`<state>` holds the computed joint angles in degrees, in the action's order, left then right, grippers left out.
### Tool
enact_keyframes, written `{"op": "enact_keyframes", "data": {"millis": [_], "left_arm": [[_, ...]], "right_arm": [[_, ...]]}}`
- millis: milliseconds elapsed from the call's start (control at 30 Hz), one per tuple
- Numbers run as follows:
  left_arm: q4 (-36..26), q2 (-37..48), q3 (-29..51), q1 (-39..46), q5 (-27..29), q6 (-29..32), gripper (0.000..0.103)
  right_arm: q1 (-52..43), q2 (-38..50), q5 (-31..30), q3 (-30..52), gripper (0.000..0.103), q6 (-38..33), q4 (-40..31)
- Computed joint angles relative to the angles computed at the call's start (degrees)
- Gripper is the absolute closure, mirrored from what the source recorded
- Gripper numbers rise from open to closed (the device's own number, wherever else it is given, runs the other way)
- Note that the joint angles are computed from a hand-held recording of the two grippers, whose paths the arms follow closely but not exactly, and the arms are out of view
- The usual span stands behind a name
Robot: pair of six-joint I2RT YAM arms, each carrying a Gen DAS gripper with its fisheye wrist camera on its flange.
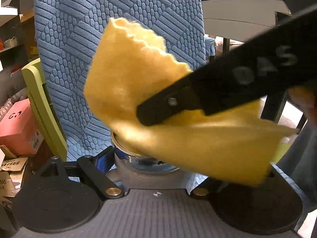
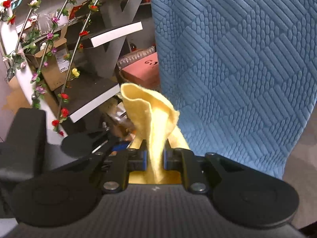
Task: Clean container
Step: 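Press the yellow cloth into the mug opening with the right tool, then lift the cloth out of the mug with the right tool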
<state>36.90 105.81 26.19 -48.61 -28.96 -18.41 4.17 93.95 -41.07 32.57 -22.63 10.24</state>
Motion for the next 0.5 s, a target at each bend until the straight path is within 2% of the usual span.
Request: {"op": "enact_keyframes", "data": {"millis": [100,233,300,367,400,500], "left_arm": [[-0.39,-0.52,-0.20,0.05,-0.20,-0.44,0.012],[-1.35,-0.73,0.09,0.04,-0.12,-1.08,0.012],[-2.26,-1.13,0.26,0.27,0.37,-1.49,0.012],[-2.61,-1.19,0.36,0.15,0.23,-1.80,0.012],[-2.81,-1.20,0.41,0.08,0.13,-1.92,0.012],[-3.24,-1.50,0.42,0.22,0.28,-2.04,0.012]], "right_arm": [[0.67,2.26,-0.46,0.21,0.087,3.99,3.87],[-0.80,2.40,-3.85,0.81,0.088,4.30,1.97],[-3.12,-0.01,-3.91,-1.56,0.088,6.81,5.42],[-6.99,-2.13,-3.42,-4.84,0.088,12.67,12.81],[-9.01,-2.39,-1.58,-5.82,0.087,15.78,15.99],[-11.48,0.05,7.02,-5.77,0.087,16.35,18.00]]}}
